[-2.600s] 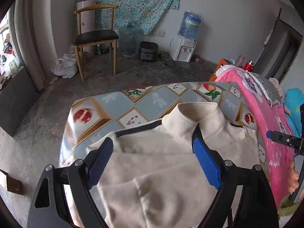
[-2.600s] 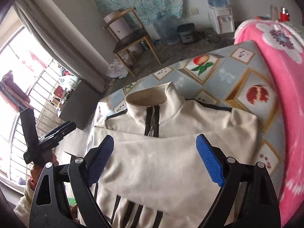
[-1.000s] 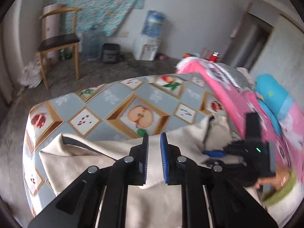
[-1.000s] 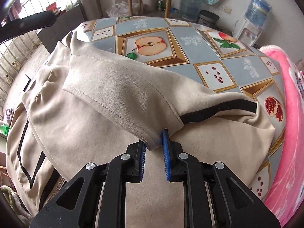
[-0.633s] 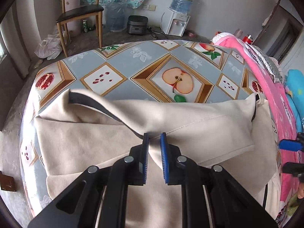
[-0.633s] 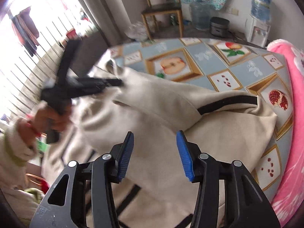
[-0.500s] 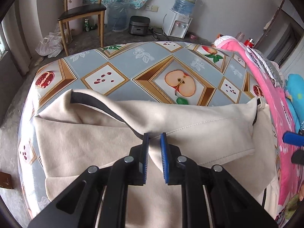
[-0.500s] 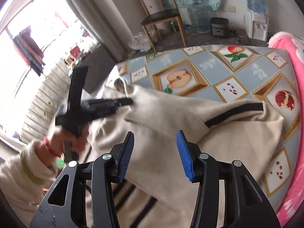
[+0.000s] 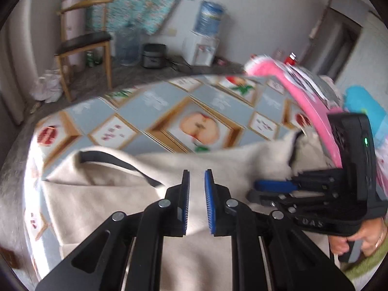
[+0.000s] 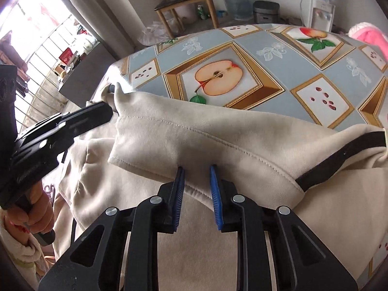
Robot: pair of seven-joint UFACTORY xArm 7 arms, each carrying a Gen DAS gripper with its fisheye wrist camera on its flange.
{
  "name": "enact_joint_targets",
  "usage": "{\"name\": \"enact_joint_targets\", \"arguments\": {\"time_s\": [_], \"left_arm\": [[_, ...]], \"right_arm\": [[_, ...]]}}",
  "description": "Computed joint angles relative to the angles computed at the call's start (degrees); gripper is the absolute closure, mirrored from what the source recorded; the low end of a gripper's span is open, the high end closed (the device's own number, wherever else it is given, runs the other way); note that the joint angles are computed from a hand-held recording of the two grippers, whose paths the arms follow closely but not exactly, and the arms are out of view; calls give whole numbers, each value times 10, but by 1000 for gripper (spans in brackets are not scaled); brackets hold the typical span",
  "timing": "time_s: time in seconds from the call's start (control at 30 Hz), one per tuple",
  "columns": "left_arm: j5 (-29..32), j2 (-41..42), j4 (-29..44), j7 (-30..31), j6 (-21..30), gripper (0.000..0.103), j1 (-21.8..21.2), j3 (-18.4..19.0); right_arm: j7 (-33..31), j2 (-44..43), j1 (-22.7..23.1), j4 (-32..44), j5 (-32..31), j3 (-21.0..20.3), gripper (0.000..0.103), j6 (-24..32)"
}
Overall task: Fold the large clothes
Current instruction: 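Fold the held collar down over the jacket body with both tools, open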
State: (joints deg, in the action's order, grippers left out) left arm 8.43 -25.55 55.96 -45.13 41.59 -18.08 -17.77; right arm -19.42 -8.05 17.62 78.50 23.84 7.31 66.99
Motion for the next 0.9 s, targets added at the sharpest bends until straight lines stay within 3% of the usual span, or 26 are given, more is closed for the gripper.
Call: {"name": "enact_joint_targets", "arguments": {"time_s": [0.1, 0.17, 0.27, 0.33, 0.37, 0.4, 0.53, 0.6, 0.67, 0.73, 0.9], "left_arm": [[-6, 48, 35, 40, 86, 90, -2, -16], [20, 41, 17, 22, 69, 90, -18, -11], [14, 30, -3, 11, 46, 90, -22, -4], [12, 27, -8, 7, 38, 90, -23, -2], [12, 25, -10, 6, 36, 90, -23, -3], [13, 25, -13, 5, 32, 90, -23, -3], [12, 19, -21, -2, 24, 90, -21, -3], [14, 19, -17, -7, 28, 90, -20, -6], [15, 17, -18, -12, 29, 90, -19, -7], [17, 17, -19, -13, 28, 90, -19, -8], [19, 19, -12, -14, 37, 90, -20, -10]], "right_arm": [[-20, -19, -3, -13, -21, -4, 82, 11], [-35, -33, -8, -26, -21, -12, 82, 20], [-27, -31, -23, -7, 9, -34, 81, 65], [-19, -42, -37, -3, 44, -49, 64, 59], [-18, -44, -44, -1, 62, -55, 48, 49], [-12, -44, -49, 2, 65, -57, 47, 42], [42, -4, -63, 27, 58, -51, 47, 49], [41, 10, -62, 30, 36, -41, 68, 51], [29, 3, -54, 14, -39, -18, 78, 5], [20, -1, -47, 6, -83, -7, 80, -28], [32, -7, -41, -7, -120, -5, 80, -48]]}}
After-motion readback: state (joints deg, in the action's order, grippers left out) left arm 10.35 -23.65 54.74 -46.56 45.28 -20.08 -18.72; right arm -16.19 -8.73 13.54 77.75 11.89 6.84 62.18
